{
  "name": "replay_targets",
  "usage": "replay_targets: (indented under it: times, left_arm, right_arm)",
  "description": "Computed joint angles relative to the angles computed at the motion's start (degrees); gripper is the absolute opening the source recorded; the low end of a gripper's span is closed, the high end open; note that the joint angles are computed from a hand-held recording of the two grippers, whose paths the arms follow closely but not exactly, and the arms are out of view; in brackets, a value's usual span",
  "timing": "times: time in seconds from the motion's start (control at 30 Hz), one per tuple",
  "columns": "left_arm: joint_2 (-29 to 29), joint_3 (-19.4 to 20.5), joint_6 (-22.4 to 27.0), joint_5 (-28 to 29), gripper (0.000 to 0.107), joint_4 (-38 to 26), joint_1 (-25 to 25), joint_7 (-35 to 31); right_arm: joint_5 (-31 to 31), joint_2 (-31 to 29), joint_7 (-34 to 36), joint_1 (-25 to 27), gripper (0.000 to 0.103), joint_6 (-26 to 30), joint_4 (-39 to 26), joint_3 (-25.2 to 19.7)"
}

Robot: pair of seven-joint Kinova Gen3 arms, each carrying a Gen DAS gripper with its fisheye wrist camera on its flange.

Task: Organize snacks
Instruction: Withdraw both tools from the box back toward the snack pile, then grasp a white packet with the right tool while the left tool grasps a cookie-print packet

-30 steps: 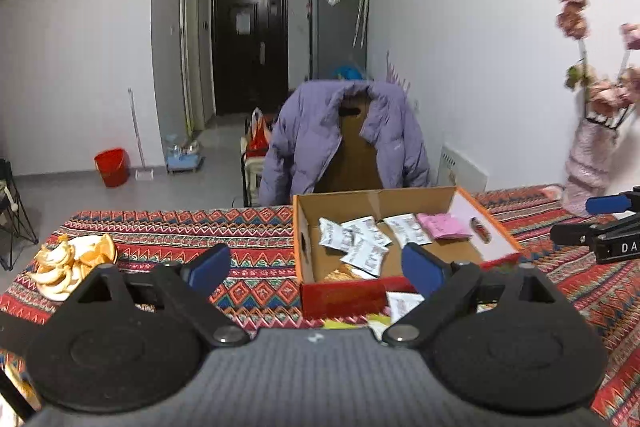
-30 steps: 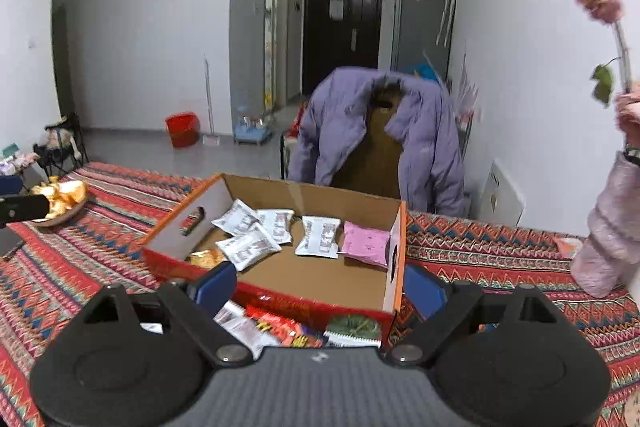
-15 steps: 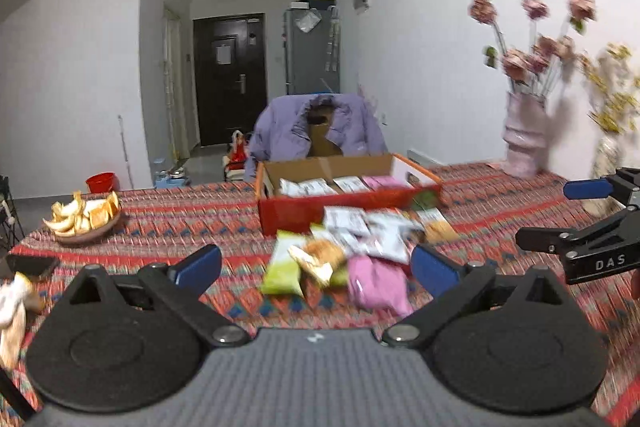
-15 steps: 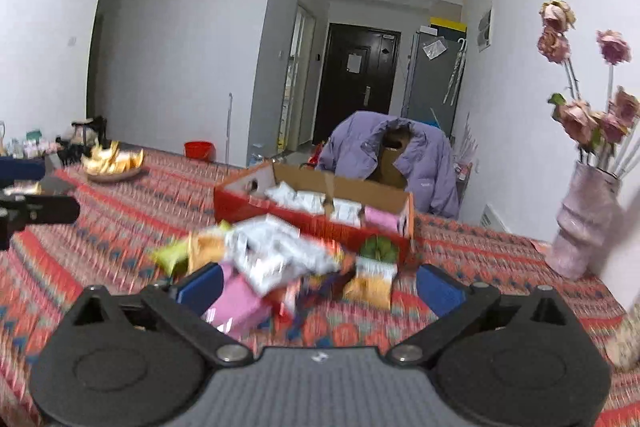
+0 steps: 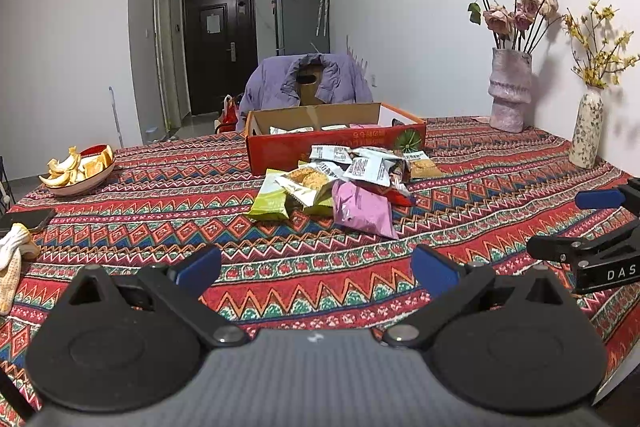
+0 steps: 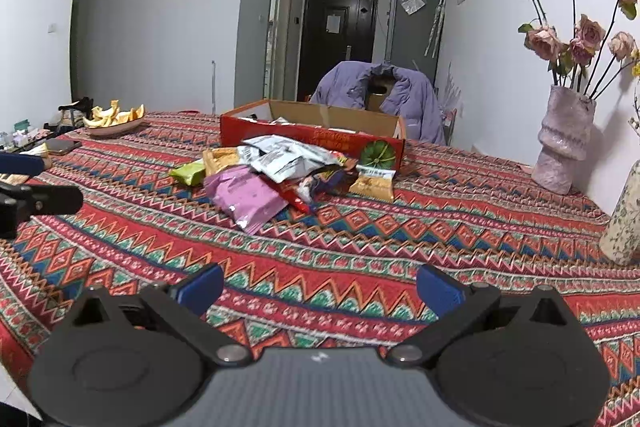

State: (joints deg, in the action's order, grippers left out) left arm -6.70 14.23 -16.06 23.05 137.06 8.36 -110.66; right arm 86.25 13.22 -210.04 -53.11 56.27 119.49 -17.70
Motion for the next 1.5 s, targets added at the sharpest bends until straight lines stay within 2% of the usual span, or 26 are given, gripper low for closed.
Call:
replay_targets:
  times: [0.1, 0.17, 0.23, 0.33, 0.4, 0.47, 0.57, 0.63, 0.7, 0.73, 0.87, 0.93, 1.0, 1.07, 1.13, 1.2, 1.3, 1.33, 1.4, 1.5]
  left_arm:
    - [1.32, -0.21, -0.61, 3.3, 0.103, -0.79, 0.7, -3.74]
    - [2.47, 2.24, -0.18, 7.96, 0.103, -1.98, -1.54, -8.19]
    - [3.76, 2.44, 0.29, 12.62, 0.103, -3.37, -1.68, -12.48]
    - [6.23, 0.58, 1.06, 19.61, 0.103, -6.11, -0.4, -19.05]
    - [7.66, -1.36, 2.1, 22.37, 0.103, -7.98, 0.72, -21.92]
    - [9.13, -3.36, 2.79, 21.39, 0.103, -9.9, 1.68, -21.44]
    - [11.23, -2.4, 2.83, 14.85, 0.103, -12.4, -0.27, -17.32]
    - [13.53, -5.64, 3.41, 12.4, 0.103, -15.11, 2.28, -17.61]
    - [16.66, -10.33, 4.04, 12.32, 0.103, -18.63, 6.3, -20.69]
    - [17.83, -11.31, 4.07, 11.43, 0.103, -19.85, 7.09, -21.3]
    - [23.74, -11.5, 4.48, 4.49, 0.102, -25.64, 6.41, -19.5]
    - [26.15, -8.92, 6.42, -0.14, 0.102, -28.49, 3.54, -18.08]
    - [28.68, -6.4, 8.55, -2.04, 0.099, -31.75, 1.01, -19.35]
    - [31.14, -1.09, 11.04, -3.67, 0.097, -34.85, -3.84, -21.42]
    - [33.61, 4.22, 13.91, -7.9, 0.096, -37.65, -8.55, -20.0]
    - [36.36, 9.53, 17.06, -12.56, 0.093, -40.63, -13.05, -16.73]
    - [39.3, 16.66, 20.13, -17.55, 0.084, -43.28, -18.81, -13.69]
    - [40.12, 18.52, 20.52, -18.09, 0.08, -43.73, -20.29, -14.06]
    - [41.42, 21.61, 20.75, -18.57, 0.069, -43.95, -22.86, -14.48]
    - [43.56, 28.37, 21.62, -18.32, 0.061, -43.73, -28.5, -16.15]
  right_arm:
    - [0.64, 0.02, 0.18, 2.24, 0.103, -1.12, -0.62, -1.06]
    - [1.68, 0.46, 0.37, 6.46, 0.103, -1.21, -0.82, -4.83]
    - [2.27, 1.21, 1.39, 11.6, 0.103, -0.53, -1.24, -9.79]
    - [2.51, 1.97, 2.77, 19.53, 0.103, -0.41, -2.23, -16.73]
    - [3.3, 2.25, 2.24, 24.79, 0.103, -1.24, -2.64, -20.78]
    - [3.67, 2.47, 2.22, 28.56, 0.101, -2.67, -3.36, -23.04]
    - [2.46, 3.33, 3.0, 31.94, 0.1, -5.31, -6.15, -23.32]
    - [2.99, 3.84, 4.13, 34.89, 0.089, -9.86, -7.8, -23.16]
    - [4.08, 5.09, 5.54, 35.56, 0.084, -11.84, -9.73, -22.27]
    - [4.59, 5.7, 6.22, 35.38, 0.084, -12.68, -10.68, -21.49]
    - [7.41, 8.27, 6.18, 34.02, 0.084, -19.81, -14.62, -16.04]
    - [7.5, 9.96, 8.25, 32.71, 0.083, -21.46, -17.12, -13.36]
    - [7.33, 11.93, 11.01, 33.39, 0.083, -22.54, -19.96, -12.78]
    - [8.53, 14.23, 13.06, 37.31, 0.083, -23.06, -22.55, -16.07]
    - [9.28, 17.23, 17.62, 40.68, 0.083, -22.81, -25.7, -19.35]
    - [10.38, 20.22, 22.28, 41.07, 0.083, -23.71, -28.99, -18.84]
    - [10.03, 23.93, 29.27, 41.9, 0.083, -29.65, -33.67, -16.79]
    - [10.37, 25.24, 31.6, 43.2, 0.083, -31.6, -34.87, -17.58]
    - [8.92, 28.59, 36.26, 47.77, 0.084, -35.45, -37.35, -21.92]
    - [2.81, 32.84, 43.25, 54.54, 0.084, -41.48, -40.08, -28.07]
